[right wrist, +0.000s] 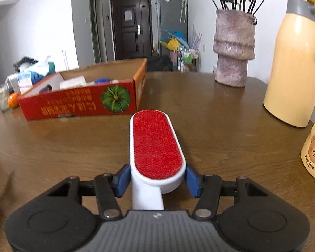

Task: Organize rigid objects
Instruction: 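Grasp the red-and-white lint brush handle with the right tool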

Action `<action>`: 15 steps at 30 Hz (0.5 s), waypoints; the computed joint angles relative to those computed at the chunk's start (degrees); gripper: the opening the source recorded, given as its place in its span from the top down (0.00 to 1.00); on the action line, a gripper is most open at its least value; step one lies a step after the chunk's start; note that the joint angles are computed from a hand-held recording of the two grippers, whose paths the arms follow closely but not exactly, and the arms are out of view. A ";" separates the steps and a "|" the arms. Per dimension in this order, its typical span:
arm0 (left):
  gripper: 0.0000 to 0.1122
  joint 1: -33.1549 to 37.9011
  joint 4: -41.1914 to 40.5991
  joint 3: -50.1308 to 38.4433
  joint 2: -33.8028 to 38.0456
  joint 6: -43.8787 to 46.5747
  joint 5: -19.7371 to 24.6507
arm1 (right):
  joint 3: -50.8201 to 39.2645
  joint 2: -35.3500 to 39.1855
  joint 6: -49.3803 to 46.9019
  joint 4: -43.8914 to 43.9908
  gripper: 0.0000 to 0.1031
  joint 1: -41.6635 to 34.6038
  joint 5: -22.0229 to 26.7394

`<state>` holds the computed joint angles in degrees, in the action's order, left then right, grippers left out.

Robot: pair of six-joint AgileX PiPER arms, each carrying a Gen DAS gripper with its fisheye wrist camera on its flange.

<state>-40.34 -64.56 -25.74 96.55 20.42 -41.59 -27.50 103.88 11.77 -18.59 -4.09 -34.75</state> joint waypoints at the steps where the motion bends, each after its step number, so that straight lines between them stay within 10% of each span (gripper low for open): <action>1: 0.08 0.84 0.52 -0.07 -0.29 0.03 0.70 | 0.46 -0.38 -0.20 1.42 0.47 0.74 -0.86; 15: 0.08 12.95 9.34 0.80 -4.03 1.68 5.11 | 2.14 -0.64 -5.28 20.21 0.47 9.96 -7.94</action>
